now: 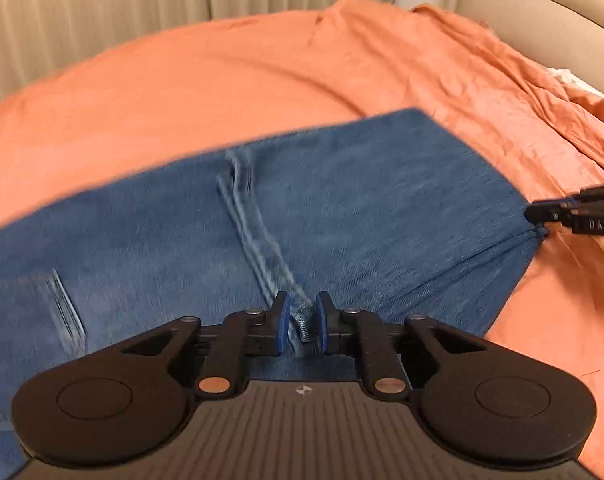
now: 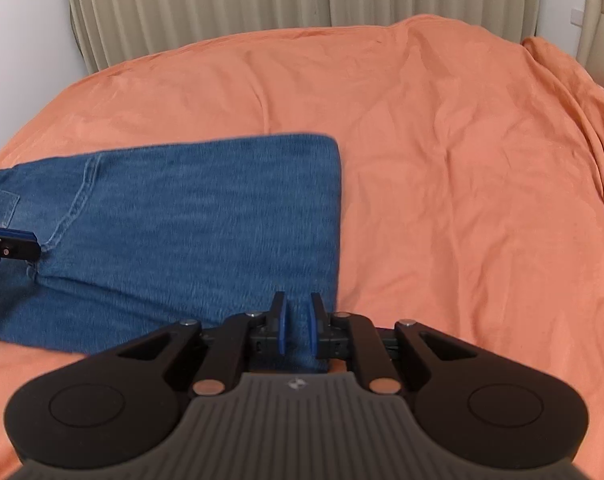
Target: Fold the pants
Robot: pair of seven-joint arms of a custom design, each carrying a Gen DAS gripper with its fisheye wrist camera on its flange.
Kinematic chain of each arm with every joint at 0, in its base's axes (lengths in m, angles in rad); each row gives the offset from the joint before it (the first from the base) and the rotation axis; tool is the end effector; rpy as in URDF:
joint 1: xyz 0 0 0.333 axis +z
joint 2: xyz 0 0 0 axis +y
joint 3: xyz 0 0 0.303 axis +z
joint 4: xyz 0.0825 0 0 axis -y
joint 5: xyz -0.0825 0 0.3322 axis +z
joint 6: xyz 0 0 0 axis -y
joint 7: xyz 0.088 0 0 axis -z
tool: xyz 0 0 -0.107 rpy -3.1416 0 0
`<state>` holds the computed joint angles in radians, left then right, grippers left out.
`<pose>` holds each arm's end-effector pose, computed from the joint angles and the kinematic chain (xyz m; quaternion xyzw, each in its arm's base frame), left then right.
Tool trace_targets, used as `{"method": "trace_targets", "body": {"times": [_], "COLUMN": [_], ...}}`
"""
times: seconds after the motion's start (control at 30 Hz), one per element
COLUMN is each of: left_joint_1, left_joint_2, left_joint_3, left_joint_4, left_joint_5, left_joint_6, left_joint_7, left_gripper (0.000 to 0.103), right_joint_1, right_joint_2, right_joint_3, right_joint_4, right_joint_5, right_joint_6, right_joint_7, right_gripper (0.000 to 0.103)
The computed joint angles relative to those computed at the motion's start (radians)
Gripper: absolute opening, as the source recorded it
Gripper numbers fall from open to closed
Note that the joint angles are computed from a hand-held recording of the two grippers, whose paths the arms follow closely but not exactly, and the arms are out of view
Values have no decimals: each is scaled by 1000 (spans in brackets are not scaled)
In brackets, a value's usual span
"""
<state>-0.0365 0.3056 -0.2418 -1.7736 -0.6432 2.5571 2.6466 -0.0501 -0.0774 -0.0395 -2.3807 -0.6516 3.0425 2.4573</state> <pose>0.6075 -0.1484 0.4547 -0.3240 0.8808 -0.3288 0.1058 0.4898 0.0026 0.4493 -0.5315 0.7613 -0.2619 0.2633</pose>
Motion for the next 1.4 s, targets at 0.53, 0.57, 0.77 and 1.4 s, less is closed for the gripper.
{"method": "trace_targets", "body": {"times": [0.53, 0.57, 0.77, 1.4], "left_joint_1": [6, 18, 42, 337], "left_joint_2": [-72, -95, -207, -3], "left_joint_3": [-27, -34, 36, 163], "left_joint_4": [-131, -153, -221, 107], "left_joint_5": [-116, -167, -297, -412], "left_joint_6": [175, 184, 125, -62], "left_joint_7": [-26, 13, 118, -185], "left_gripper": [30, 30, 53, 82], "right_joint_1": [37, 38, 45, 221], "right_joint_2": [35, 26, -32, 307], "right_joint_3": [-11, -4, 32, 128], "right_joint_4": [30, 36, 37, 562], "right_joint_5": [-173, -205, -326, 407], "right_joint_6": [-74, -95, -104, -227], "right_joint_7": [118, 126, 223, -971], "right_gripper": [4, 6, 9, 19]}}
